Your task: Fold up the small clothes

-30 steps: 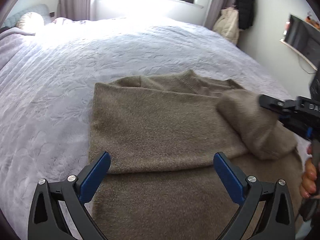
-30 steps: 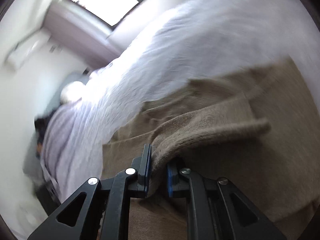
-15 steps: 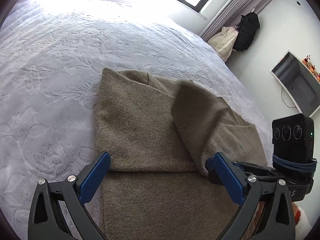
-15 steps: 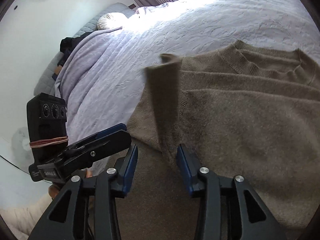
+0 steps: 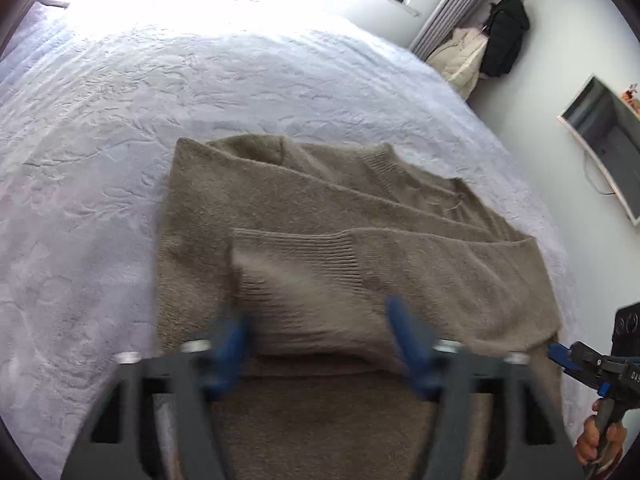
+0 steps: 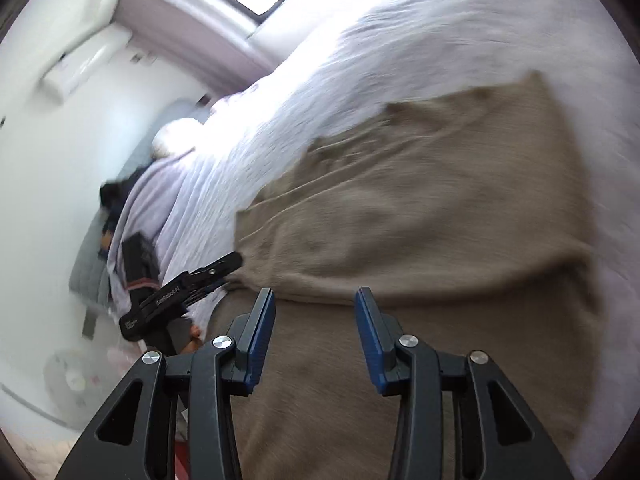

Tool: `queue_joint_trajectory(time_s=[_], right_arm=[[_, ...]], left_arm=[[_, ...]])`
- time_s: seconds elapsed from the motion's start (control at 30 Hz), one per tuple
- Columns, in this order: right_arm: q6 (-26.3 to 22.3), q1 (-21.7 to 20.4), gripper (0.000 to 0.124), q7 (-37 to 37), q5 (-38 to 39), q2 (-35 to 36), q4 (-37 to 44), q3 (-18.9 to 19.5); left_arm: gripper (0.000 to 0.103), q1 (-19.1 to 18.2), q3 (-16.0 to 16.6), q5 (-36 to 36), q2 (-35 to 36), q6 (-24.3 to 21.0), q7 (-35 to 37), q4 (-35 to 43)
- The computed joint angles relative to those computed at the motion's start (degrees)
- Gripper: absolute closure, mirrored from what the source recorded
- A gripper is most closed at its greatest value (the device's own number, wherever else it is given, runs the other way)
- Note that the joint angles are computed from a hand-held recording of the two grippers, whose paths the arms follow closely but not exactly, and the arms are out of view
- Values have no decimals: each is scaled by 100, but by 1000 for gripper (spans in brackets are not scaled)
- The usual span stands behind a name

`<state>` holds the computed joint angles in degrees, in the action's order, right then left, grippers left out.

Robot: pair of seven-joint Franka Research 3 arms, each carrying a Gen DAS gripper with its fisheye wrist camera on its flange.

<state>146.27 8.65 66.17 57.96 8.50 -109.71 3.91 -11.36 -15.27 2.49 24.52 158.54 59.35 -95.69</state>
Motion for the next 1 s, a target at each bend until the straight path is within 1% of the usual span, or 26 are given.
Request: queue_joint_trajectory(time_s=[0.03, 0.07, 0.13, 0.2, 0.23, 0.27, 0.3, 0.33, 0.4, 0.43, 0.47, 0.57, 0.6, 0.63, 0.67, 0.7, 0.73, 0.77, 0.83, 0.87, 0.9, 0.93, 0.97, 1.0], right_arm=[[28, -42, 79, 157, 30, -76, -116, -53], [58, -106, 78, 190, 210, -133, -237, -93], [88, -245, 77, 151, 824, -184, -395, -153], [155, -345, 77, -11, 1521, -153, -447, -185], [189, -379, 77, -103, 1835, -80, -406, -189], [218, -412, 84, -175, 2102, 5, -344, -189], [344, -405, 112, -136, 2214, 96, -262, -178], [474, -391, 117, -54, 2149, 146, -190, -177], [776, -381, 117, -427, 2219, 149, -61, -133], [951, -346, 117, -655, 2178, 125, -35, -103], [1028, -326, 117, -785, 2095, 91, -46, -89], [862, -344, 117, -313, 1659, 152, -145, -134], [782, -385, 117, -233, 1639, 205, -187, -143], [699, -439, 117, -245, 1719, 256, -219, -137], [611, -512, 119, -451, 2011, 293, -252, -101], [592, -547, 119, -628, 2193, 289, -278, -83], [605, -546, 119, -682, 2190, 271, -296, -87], [640, -515, 119, -616, 2048, 274, -285, -97], [648, -491, 119, -490, 1787, 266, -283, -114], [621, -505, 118, -498, 1798, 258, -290, -109], [594, -523, 117, -542, 1861, 242, -319, -101], [558, -530, 116, -553, 1901, 212, -341, -96], [526, -524, 115, -512, 1870, 160, -386, -102], [480, -523, 114, -455, 1770, 78, -465, -128]], left_arm=[[69, 66, -70, -100, 49, -66, 65, 62], [70, 109, -113, -182, 72, -26, 102, 64], [80, 147, -154, -263, 82, 119, 137, 22], [80, 89, -92, -236, 90, 147, 42, 55], [83, 44, -45, -176, 99, 142, -8, 97], [83, 13, -15, -122, 99, 134, -41, 138], [83, -44, 46, -30, 105, 119, -104, 203], [83, -96, 106, 70, 95, 108, -166, 253], [83, -147, 176, 242, 59, 167, -226, 290], [83, -128, 166, 273, 29, 217, -212, 260], [83, -116, 156, 297, 23, 215, -203, 249], [83, -53, 122, 286, 5, 113, -180, 69], [83, -41, 121, 268, 40, 18, -194, 41], [83, 19, 75, 194, 42, 32, -163, -68], [81, 153, -53, 33, 2, 283, -30, -262], [81, 255, -142, -105, -58, 483, 42, -427], [77, 325, -201, -206, -95, 513, 93, -482], [71, 253, -89, -135, -151, 418, -13, -488], [71, 75, 176, 162, -279, 282, -245, -535], [67, 23, 267, 291, -342, 197, -342, -563], [62, 15, 311, 361, -418, 161, -416, -628], [43, 19, 341, 401, -506, 189, -485, -722], [26, -154, 572, 738, -581, 126, -868, -759], [24, -269, 742, 1106, -656, 121, -1244, -817]])
